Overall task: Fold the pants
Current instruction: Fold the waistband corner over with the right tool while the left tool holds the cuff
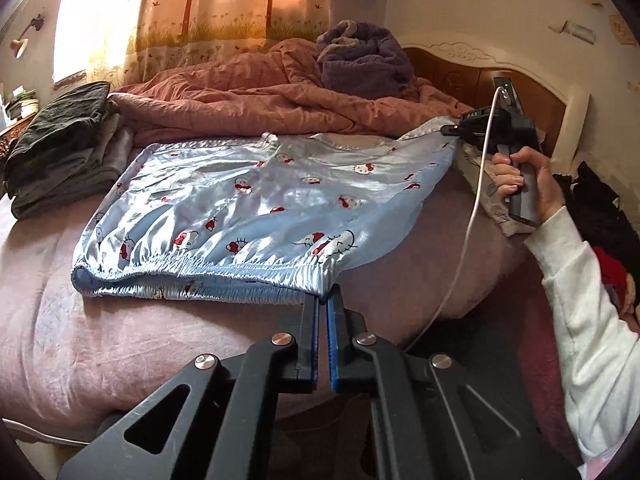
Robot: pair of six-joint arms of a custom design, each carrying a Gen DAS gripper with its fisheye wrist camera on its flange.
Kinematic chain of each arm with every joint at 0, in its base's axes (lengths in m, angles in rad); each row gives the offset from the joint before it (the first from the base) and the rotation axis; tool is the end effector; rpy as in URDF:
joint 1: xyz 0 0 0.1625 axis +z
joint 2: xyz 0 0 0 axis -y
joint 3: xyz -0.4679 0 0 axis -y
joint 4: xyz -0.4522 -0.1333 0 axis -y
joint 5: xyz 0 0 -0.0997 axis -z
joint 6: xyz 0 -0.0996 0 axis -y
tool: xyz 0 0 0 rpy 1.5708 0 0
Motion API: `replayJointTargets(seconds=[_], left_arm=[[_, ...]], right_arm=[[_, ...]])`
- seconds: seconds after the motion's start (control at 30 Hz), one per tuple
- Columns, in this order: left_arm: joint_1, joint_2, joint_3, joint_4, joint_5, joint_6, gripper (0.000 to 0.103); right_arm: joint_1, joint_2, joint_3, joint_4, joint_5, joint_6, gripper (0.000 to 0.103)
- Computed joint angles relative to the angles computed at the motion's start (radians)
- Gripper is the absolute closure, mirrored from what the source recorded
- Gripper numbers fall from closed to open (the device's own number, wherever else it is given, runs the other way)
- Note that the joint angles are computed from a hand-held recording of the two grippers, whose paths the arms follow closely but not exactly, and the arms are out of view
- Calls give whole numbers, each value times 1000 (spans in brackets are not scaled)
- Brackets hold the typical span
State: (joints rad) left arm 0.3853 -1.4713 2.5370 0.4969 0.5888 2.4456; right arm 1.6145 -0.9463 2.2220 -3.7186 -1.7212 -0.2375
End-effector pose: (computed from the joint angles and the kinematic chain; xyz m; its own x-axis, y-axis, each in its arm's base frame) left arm -0.0726 -0.2627 0.1762 -0.7591 0.1520 -0.6329 0.5733 0.6167 -0.5395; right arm 0.1421 -0.5389 0.1224 -0.9583 -0.0818 0.2738 -0.2609 0.6414 -0.7215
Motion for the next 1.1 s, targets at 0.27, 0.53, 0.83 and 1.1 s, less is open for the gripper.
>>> replayJointTargets(seconds=[0.27,0.53,0.83,1.1], left_arm=[[-80,-30,32,42,79,-35,100],[-28,-78,32,60,29,-17,100],[231,-156,-48,2,-74,232,100],[380,-252,-73,-47,-12,387,100]], right_arm=[[50,-58,59,-116,-42,4,100],[95,-4,-11,-42,-101,3,100],[241,175,-278,137,-143,-62,100],[251,251,-355,225,-135,33,100]])
